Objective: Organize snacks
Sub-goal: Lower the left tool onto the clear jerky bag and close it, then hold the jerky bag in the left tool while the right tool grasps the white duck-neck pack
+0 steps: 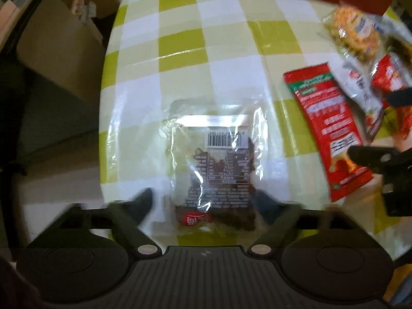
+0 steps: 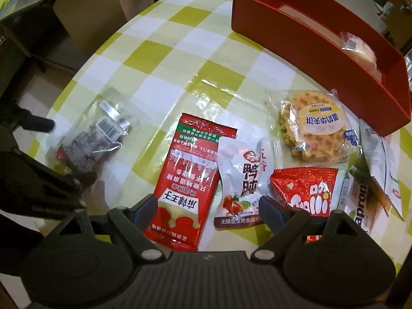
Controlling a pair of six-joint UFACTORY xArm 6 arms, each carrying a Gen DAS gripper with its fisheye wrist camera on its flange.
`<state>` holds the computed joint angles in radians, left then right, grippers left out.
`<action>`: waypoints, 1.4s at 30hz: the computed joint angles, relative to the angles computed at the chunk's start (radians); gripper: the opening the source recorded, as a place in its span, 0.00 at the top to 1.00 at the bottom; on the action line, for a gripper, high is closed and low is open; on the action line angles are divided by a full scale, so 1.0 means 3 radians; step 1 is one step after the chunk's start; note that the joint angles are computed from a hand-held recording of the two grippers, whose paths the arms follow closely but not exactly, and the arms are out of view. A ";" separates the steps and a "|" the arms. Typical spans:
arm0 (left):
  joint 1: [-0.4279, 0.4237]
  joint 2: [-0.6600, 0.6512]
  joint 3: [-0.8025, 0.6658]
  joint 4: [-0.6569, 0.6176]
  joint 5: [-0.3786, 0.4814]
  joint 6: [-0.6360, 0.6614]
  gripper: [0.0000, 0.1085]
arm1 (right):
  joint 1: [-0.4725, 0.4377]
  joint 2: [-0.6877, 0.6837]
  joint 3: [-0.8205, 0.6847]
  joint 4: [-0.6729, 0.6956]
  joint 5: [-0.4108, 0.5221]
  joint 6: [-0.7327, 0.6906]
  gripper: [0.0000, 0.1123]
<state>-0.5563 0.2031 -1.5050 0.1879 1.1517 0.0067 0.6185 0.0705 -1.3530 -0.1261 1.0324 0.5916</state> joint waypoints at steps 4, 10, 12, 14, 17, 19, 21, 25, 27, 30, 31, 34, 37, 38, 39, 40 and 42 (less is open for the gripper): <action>-0.0075 0.0076 -0.0034 0.0073 0.0061 -0.0031 0.06 | -0.0012 0.0027 -0.0027 0.0002 0.0028 0.0009 0.18; -0.0103 0.0013 0.0106 0.0071 -0.0082 -0.0059 0.05 | -0.0035 -0.0011 0.0022 0.0089 0.0007 -0.0030 0.18; -0.0021 0.0004 0.0105 -0.0127 -0.0058 -0.0043 0.08 | -0.0028 -0.0027 0.0038 0.0086 -0.0022 -0.0030 0.18; 0.0049 -0.0004 0.0081 -0.0330 -0.0010 0.0008 0.16 | -0.0031 -0.0020 0.0046 0.0112 -0.0059 -0.0042 0.21; 0.0027 -0.0061 0.0124 -0.0252 -0.0039 -0.0037 0.19 | -0.0047 0.0031 0.0025 0.0250 -0.0045 -0.0096 0.22; 0.0008 -0.0089 0.0143 -0.0177 -0.0046 -0.0093 0.20 | -0.0043 0.0063 -0.0002 0.0258 -0.0017 -0.0108 0.22; 0.0028 -0.0100 0.0126 -0.0172 -0.0027 -0.0154 0.21 | -0.0044 0.0058 0.0001 0.0265 -0.0052 -0.0111 0.22; 0.0124 -0.0186 0.0144 -0.0344 -0.0124 -0.0187 0.21 | -0.0044 0.0110 -0.0045 0.0308 -0.0036 -0.0108 0.22; 0.0163 -0.0238 0.0161 -0.0432 -0.0175 -0.0207 0.21 | -0.0035 0.0199 -0.0119 0.0338 0.0016 -0.0102 0.22; 0.0188 -0.0246 0.0131 -0.0494 -0.0184 -0.0203 0.21 | -0.0005 0.0355 -0.0237 0.0341 0.0035 -0.0088 0.22; 0.0191 -0.0248 0.0129 -0.0506 -0.0176 -0.0202 0.21 | 0.0014 0.0383 -0.0261 0.0281 0.0045 -0.0062 0.22; 0.0192 -0.0198 0.0055 -0.0501 -0.0118 -0.0248 0.21 | 0.0075 0.0436 -0.0294 0.0038 0.0005 0.0062 0.23; 0.0185 -0.0179 0.0058 -0.0473 -0.0131 -0.0286 0.21 | 0.0112 0.0448 -0.0295 -0.0086 -0.0007 0.0062 0.30; 0.0182 -0.0183 0.0065 -0.0460 -0.0133 -0.0290 0.21 | 0.0105 0.0416 -0.0254 -0.0077 -0.0040 0.0049 0.34; 0.0182 -0.0185 0.0065 -0.0456 -0.0123 -0.0290 0.21 | 0.0103 0.0385 -0.0216 -0.0079 -0.0061 0.0043 0.39; 0.0183 -0.0179 0.0058 -0.0468 -0.0111 -0.0283 0.21 | 0.0104 0.0349 -0.0175 -0.0084 -0.0074 0.0036 0.41; 0.0177 -0.0157 0.0031 -0.0488 -0.0099 -0.0283 0.21 | 0.0088 0.0270 -0.0088 -0.0051 -0.0117 0.0015 0.46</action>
